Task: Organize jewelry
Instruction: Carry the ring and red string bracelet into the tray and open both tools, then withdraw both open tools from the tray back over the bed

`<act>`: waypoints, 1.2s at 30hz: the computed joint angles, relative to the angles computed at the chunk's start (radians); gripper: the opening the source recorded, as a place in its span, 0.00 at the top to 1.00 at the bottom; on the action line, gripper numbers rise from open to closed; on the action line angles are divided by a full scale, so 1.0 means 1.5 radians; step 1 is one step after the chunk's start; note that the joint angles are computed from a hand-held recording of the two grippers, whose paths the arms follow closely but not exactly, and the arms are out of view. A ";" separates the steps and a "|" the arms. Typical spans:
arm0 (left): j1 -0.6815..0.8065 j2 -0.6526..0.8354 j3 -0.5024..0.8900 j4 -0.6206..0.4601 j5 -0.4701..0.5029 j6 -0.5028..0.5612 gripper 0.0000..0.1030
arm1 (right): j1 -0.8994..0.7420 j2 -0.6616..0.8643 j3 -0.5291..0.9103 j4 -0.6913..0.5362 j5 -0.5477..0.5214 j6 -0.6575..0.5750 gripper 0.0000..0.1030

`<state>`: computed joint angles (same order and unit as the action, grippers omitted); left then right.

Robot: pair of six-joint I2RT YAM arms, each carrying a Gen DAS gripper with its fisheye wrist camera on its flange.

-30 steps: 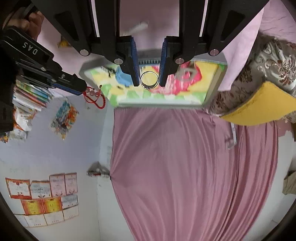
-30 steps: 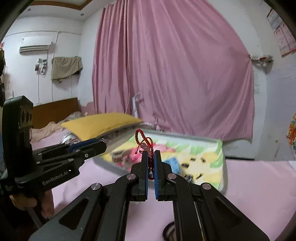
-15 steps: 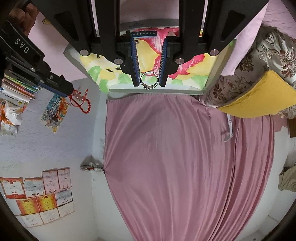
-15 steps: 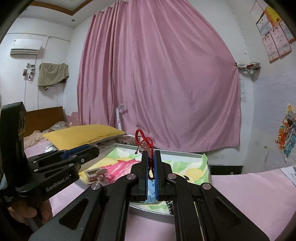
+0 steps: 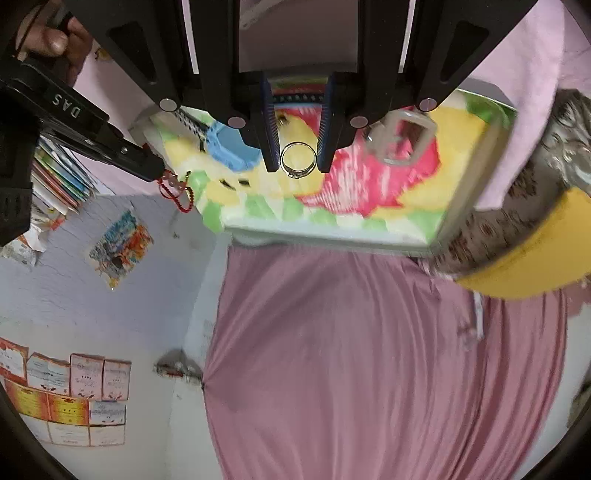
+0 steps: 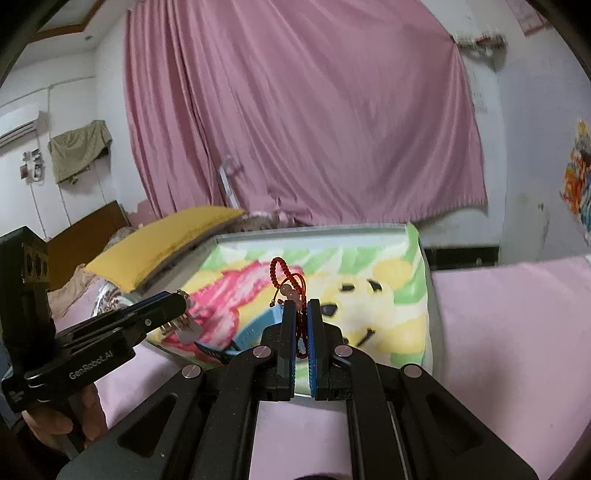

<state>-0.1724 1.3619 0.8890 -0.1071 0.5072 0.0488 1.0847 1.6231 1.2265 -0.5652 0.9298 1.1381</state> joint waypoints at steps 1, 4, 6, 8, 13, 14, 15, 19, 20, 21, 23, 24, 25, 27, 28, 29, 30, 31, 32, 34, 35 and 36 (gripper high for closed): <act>0.000 0.011 0.011 -0.016 0.002 0.002 0.81 | -0.005 0.001 -0.004 0.002 -0.014 0.002 0.95; -0.002 0.036 0.033 -0.048 0.002 0.012 0.81 | -0.029 -0.006 -0.027 0.022 -0.071 -0.008 0.95; -0.005 0.051 0.047 -0.070 0.003 0.018 0.81 | -0.043 -0.009 -0.040 0.040 -0.109 -0.009 0.95; -0.006 0.063 0.060 -0.089 0.003 0.022 0.81 | -0.049 -0.008 -0.043 0.042 -0.124 -0.009 0.95; -0.013 0.089 0.087 -0.127 -0.006 0.028 0.81 | -0.066 0.003 -0.041 0.051 -0.159 -0.019 0.95; -0.013 0.094 0.093 -0.135 -0.007 0.029 0.81 | -0.069 0.005 -0.041 0.051 -0.165 -0.018 0.95; -0.014 0.099 0.097 -0.141 -0.009 0.030 0.81 | -0.073 0.006 -0.041 0.052 -0.173 -0.017 0.95; -0.013 0.110 0.108 -0.156 -0.011 0.031 0.81 | -0.074 0.006 -0.042 0.052 -0.182 -0.016 0.95; -0.014 0.110 0.108 -0.155 -0.012 0.031 0.81 | -0.073 0.007 -0.041 0.051 -0.183 -0.015 0.95; -0.013 0.112 0.109 -0.155 -0.010 0.030 0.81 | -0.074 0.008 -0.039 0.051 -0.183 -0.016 0.95; -0.012 0.111 0.108 -0.155 -0.006 0.028 0.81 | -0.074 0.007 -0.043 0.056 -0.184 -0.011 0.95; -0.012 0.110 0.107 -0.155 -0.006 0.027 0.81 | -0.073 0.005 -0.044 0.057 -0.181 -0.006 0.94; -0.012 0.110 0.106 -0.153 -0.007 0.025 0.80 | -0.070 0.003 -0.046 0.053 -0.175 0.001 0.94; -0.008 0.107 0.103 -0.150 0.000 0.022 0.73 | -0.063 0.002 -0.046 0.042 -0.160 0.014 0.92; -0.006 0.103 0.099 -0.145 0.004 0.019 0.70 | -0.061 -0.002 -0.050 0.045 -0.157 0.017 0.91; -0.003 0.098 0.094 -0.140 0.007 0.017 0.63 | -0.059 -0.006 -0.056 0.047 -0.153 0.022 0.88; 0.000 0.093 0.088 -0.133 0.010 0.011 0.53 | -0.056 -0.008 -0.057 0.044 -0.145 0.029 0.84; 0.004 0.089 0.084 -0.127 0.014 0.006 0.50 | -0.051 -0.011 -0.059 0.041 -0.135 0.035 0.82; 0.011 0.081 0.074 -0.114 0.021 -0.005 0.48 | -0.045 -0.015 -0.062 0.041 -0.123 0.039 0.78; 0.022 0.064 0.055 -0.091 0.026 -0.019 0.48 | -0.030 -0.020 -0.060 0.031 -0.097 0.043 0.75; 0.023 0.058 0.050 -0.086 0.022 -0.021 0.47 | -0.021 -0.021 -0.057 0.023 -0.080 0.045 0.72; 0.023 0.046 0.041 -0.078 0.015 -0.022 0.43 | -0.014 -0.023 -0.055 0.016 -0.067 0.046 0.67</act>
<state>-0.1375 1.4313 0.9507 -0.2246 0.5291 0.0161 1.0639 1.5887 1.1444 -0.5415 0.8296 1.2073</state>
